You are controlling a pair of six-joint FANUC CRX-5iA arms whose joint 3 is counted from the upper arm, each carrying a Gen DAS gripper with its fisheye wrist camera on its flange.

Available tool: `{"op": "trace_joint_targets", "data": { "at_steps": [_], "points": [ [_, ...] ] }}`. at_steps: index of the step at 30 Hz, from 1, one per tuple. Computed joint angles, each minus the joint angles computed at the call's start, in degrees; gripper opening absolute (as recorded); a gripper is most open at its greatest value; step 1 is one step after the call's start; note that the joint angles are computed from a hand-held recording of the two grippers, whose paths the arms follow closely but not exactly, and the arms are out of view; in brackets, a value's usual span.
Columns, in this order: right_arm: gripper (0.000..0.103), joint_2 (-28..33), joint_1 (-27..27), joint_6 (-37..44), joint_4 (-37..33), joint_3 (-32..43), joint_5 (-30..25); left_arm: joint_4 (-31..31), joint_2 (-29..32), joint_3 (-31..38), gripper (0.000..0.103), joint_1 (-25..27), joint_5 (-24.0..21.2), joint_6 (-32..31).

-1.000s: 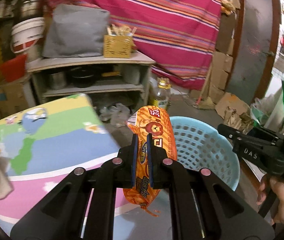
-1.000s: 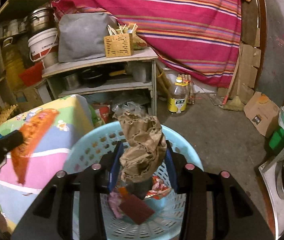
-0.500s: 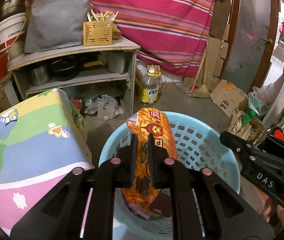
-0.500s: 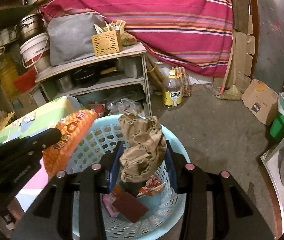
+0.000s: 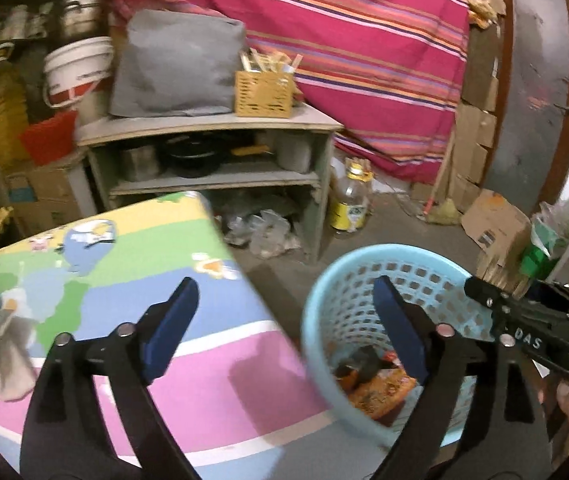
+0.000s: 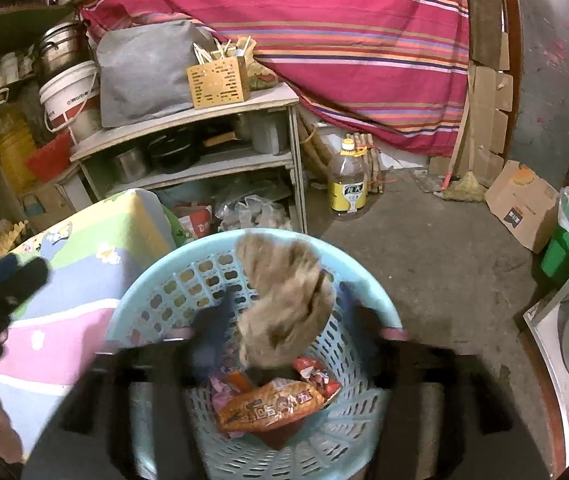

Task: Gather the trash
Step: 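Carry the orange bag and brown paper over the blue basket and open both grippers, then grasp the maroon sponge with the left gripper while the right gripper grasps the beige cloth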

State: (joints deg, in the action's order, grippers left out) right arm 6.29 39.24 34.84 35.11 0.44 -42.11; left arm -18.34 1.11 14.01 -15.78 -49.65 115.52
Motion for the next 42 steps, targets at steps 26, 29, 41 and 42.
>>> {"op": "trace_joint_targets", "data": {
  "at_steps": [26, 29, 41, 42],
  "points": [
    [0.095, 10.2, 12.6, -2.8, 2.3, 13.9, -4.8, 10.0, -23.4, -24.5, 0.098, 33.0, -3.0, -16.2],
    [0.095, 13.0, 14.1, -1.1, 1.3, 17.5, -6.1, 14.4, -26.1, -28.8, 0.098, 39.2, -2.1, -22.7],
    [0.095, 21.8, 18.9, 5.5, -0.8, 28.9, -11.3, 27.8, -24.4, -34.0, 0.098, 51.6, -7.1, -43.1],
    [0.095, 22.6, 19.3, 6.3, -1.2, 29.9, -11.8, 28.1, -24.1, -34.0, 0.098, 51.6, -7.5, -43.3]
  ]
}}
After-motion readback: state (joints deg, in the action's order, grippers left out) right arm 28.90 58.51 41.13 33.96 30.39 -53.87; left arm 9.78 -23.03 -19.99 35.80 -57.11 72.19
